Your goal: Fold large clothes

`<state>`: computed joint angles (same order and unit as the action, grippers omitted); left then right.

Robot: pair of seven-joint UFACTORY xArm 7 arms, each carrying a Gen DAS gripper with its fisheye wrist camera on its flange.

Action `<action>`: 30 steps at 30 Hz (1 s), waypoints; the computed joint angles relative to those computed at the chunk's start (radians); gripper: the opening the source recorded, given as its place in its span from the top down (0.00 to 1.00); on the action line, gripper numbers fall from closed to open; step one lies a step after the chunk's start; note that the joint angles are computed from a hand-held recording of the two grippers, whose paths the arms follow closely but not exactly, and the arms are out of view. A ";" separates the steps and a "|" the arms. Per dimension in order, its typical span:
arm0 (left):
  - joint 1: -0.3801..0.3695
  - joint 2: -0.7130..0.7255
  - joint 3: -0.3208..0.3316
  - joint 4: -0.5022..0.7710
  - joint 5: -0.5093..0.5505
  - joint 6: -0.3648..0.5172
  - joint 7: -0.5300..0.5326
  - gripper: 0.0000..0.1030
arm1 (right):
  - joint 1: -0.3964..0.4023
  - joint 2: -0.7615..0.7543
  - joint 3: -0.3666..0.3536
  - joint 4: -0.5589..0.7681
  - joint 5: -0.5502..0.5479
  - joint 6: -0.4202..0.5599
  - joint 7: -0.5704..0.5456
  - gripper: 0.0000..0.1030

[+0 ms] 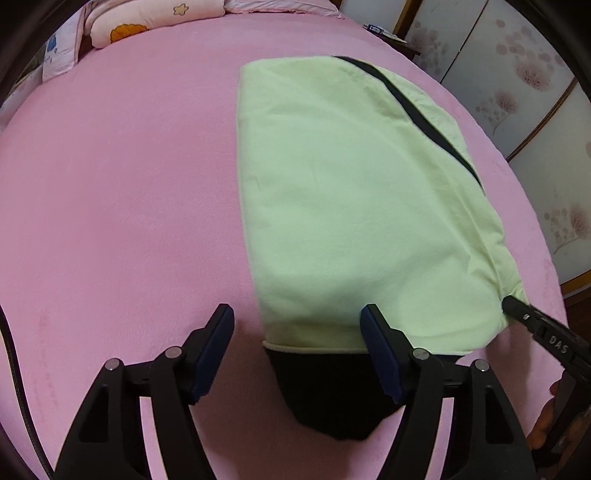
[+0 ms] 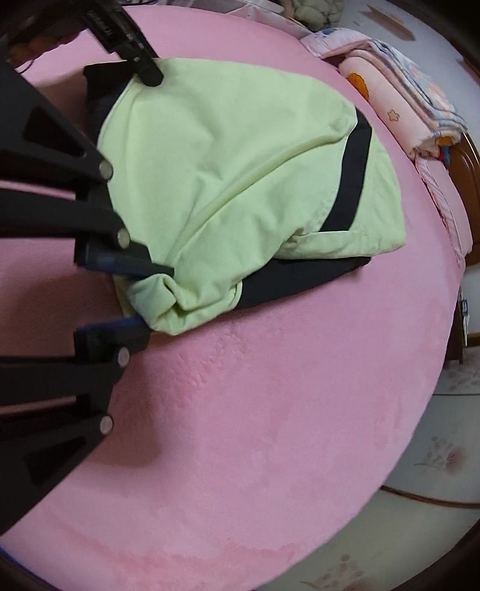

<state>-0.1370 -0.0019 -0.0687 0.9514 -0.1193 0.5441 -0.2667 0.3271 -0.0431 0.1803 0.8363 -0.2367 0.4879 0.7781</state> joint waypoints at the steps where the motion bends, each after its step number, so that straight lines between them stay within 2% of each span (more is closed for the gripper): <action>1: 0.004 -0.012 0.005 0.005 -0.022 0.005 0.019 0.32 | -0.001 -0.016 -0.001 0.002 -0.002 0.014 -0.009 0.69; 3: 0.016 -0.027 0.018 0.020 -0.081 -0.009 0.070 0.31 | -0.009 -0.068 -0.006 0.000 -0.007 0.008 -0.032 0.69; 5: 0.027 -0.009 0.026 0.057 -0.100 -0.029 0.091 0.30 | -0.016 -0.090 -0.016 0.015 0.026 -0.035 -0.092 0.64; 6: 0.033 0.019 0.030 0.095 -0.094 -0.027 0.094 0.30 | -0.021 -0.080 -0.017 0.038 0.038 -0.045 -0.117 0.57; 7: 0.041 0.049 0.033 0.132 -0.088 -0.022 0.095 0.30 | -0.024 -0.061 -0.022 0.065 0.055 -0.055 -0.151 0.51; 10: 0.072 0.160 0.034 0.264 -0.117 -0.005 0.134 0.30 | -0.032 0.057 -0.039 0.197 0.147 -0.082 -0.301 0.49; 11: 0.065 0.237 0.033 0.354 -0.097 0.003 0.104 0.29 | -0.038 0.110 -0.041 0.250 0.179 -0.086 -0.354 0.49; 12: 0.100 0.298 0.007 0.424 -0.100 0.012 0.117 0.30 | -0.043 0.180 -0.044 0.322 0.185 -0.079 -0.393 0.49; 14: 0.093 0.398 0.028 0.547 -0.090 0.056 0.111 0.30 | -0.051 0.297 -0.050 0.449 0.192 -0.043 -0.444 0.49; 16: 0.107 0.487 0.021 0.659 -0.086 0.097 0.104 0.30 | -0.068 0.406 -0.039 0.578 0.240 0.011 -0.517 0.49; 18: 0.115 0.556 0.019 0.743 -0.079 0.130 0.087 0.30 | -0.095 0.508 -0.017 0.704 0.314 0.071 -0.577 0.49; 22: 0.147 0.648 -0.015 0.847 -0.119 0.157 0.098 0.30 | -0.162 0.621 0.051 0.815 0.490 0.137 -0.697 0.50; 23: 0.146 0.668 -0.018 0.871 -0.121 0.159 0.096 0.32 | -0.171 0.633 0.063 0.818 0.509 0.132 -0.709 0.54; 24: 0.142 0.687 -0.019 0.896 -0.119 0.163 0.094 0.34 | -0.145 0.627 0.034 0.804 0.487 0.106 -0.710 0.79; 25: 0.140 0.695 -0.024 0.900 -0.113 0.151 0.094 0.35 | -0.089 0.627 -0.030 0.812 0.423 0.113 -0.675 0.90; 26: 0.132 0.676 -0.020 0.862 -0.113 0.134 0.095 0.35 | -0.060 0.622 -0.059 0.811 0.372 0.114 -0.657 0.91; 30: 0.081 0.695 0.020 0.879 -0.032 0.128 0.061 0.35 | 0.013 0.627 -0.130 0.801 0.218 0.108 -0.580 0.92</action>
